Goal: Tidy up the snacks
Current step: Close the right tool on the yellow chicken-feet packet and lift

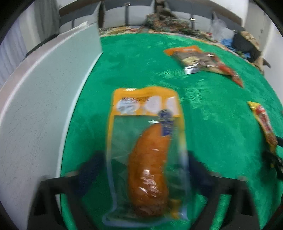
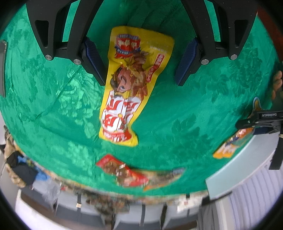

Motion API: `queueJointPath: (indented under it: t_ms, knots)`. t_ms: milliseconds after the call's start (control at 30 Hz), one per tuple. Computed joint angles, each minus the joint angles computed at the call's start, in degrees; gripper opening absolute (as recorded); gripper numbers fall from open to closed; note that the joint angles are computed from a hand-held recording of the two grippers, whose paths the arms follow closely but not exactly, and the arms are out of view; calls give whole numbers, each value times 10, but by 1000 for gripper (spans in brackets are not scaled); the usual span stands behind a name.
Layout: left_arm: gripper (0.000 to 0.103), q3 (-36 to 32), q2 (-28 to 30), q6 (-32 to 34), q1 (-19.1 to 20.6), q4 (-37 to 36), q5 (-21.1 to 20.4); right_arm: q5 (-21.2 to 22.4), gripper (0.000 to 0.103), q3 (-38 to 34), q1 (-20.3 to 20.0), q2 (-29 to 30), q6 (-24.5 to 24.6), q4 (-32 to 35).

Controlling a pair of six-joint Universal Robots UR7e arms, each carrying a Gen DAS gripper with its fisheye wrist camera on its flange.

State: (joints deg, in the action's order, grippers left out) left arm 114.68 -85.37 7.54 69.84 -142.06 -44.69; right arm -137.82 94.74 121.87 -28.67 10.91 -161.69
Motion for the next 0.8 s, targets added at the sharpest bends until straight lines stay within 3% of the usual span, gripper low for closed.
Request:
queueJointPath:
  t_ms: [33, 133, 333, 467, 567, 700, 800]
  knots:
    - [70, -5, -2, -9, 0, 19, -7, 1, 58, -12, 0, -5, 24, 47]
    - [45, -17, -19, -29, 1, 39, -41, 57, 54, -11, -13, -32, 78, 83]
    - [44, -10, -60, -74, 2, 59, -105, 188, 53, 70, -40, -98, 155, -35]
    - [44, 1, -89, -95, -7, 55, -138, 207, 51, 78, -37, -109, 178, -49]
    - [44, -1, -109, -113, -14, 59, -157, 244, 50, 77, -39, -110, 193, -72]
    - [44, -5, -129, -127, -21, 77, -166, 238, 51, 44, -31, -95, 186, -39]
    - [44, 1, -142, -128, -30, 85, -162, 208, 54, 11, -34, -80, 178, 57]
